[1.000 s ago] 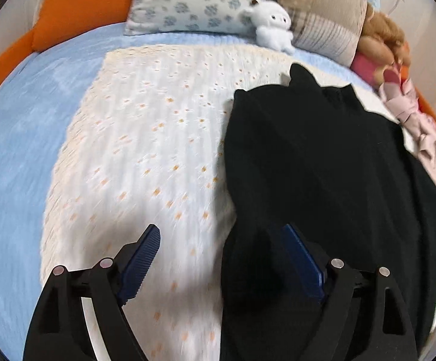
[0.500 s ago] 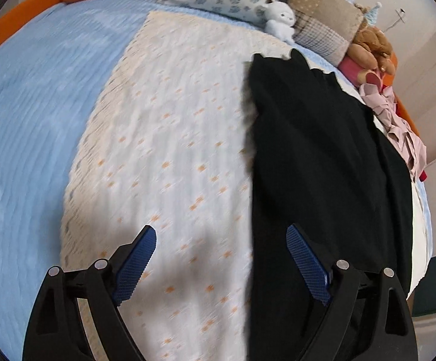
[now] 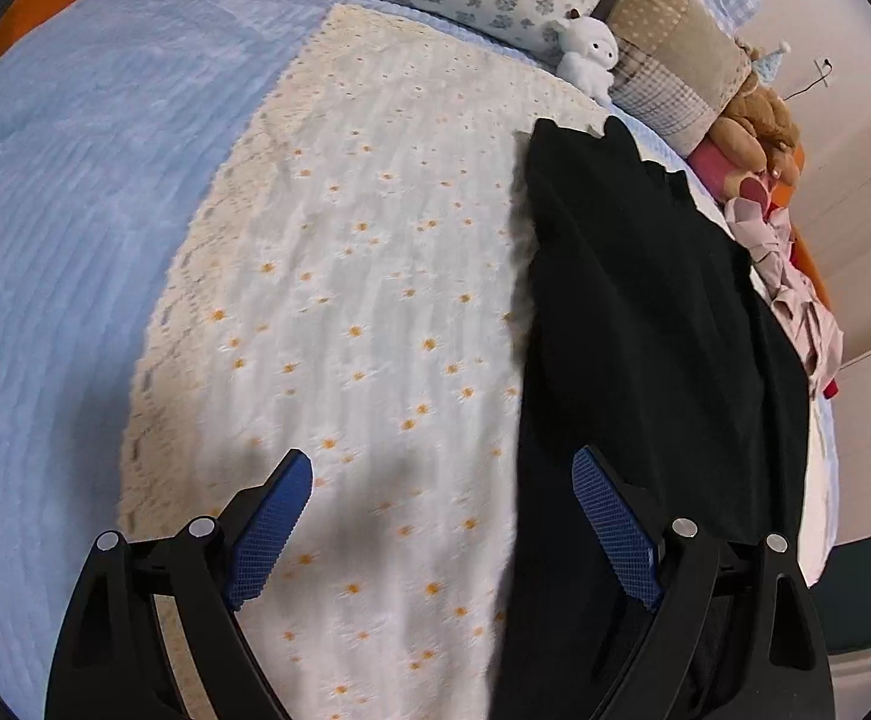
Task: Fold large clothes
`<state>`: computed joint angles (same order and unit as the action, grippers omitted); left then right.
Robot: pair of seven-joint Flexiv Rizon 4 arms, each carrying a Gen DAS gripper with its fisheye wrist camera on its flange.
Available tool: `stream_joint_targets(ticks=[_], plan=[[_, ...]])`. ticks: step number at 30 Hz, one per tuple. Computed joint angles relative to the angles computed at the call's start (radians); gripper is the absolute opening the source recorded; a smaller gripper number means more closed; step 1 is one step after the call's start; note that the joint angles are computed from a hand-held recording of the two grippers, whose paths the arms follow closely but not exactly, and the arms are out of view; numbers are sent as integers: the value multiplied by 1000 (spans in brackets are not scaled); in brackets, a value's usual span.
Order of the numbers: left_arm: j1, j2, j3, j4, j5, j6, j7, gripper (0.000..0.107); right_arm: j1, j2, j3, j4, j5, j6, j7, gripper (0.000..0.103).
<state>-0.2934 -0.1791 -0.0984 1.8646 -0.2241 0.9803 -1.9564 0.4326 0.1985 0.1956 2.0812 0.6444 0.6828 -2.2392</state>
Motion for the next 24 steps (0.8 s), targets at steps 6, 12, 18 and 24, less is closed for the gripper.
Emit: stream_joint_targets(ticks=[6,12,18,24], plan=[[-18,-91,-8,-137,64,-51,-23,90,-56,27,-88,-35,144,-77,4,10],[-45,-234,-9,-309,71,-92,-19,90,-132,65,-160,-29,282,-177,0,9],[-63,-365,8,-519,98,-117,-11,90,-199,85,-208,-34,372,-254,-6,9],[-95,-539,67,-830,162,-299,-59,90,-258,85,-265,-65,426,-349,-23,9]])
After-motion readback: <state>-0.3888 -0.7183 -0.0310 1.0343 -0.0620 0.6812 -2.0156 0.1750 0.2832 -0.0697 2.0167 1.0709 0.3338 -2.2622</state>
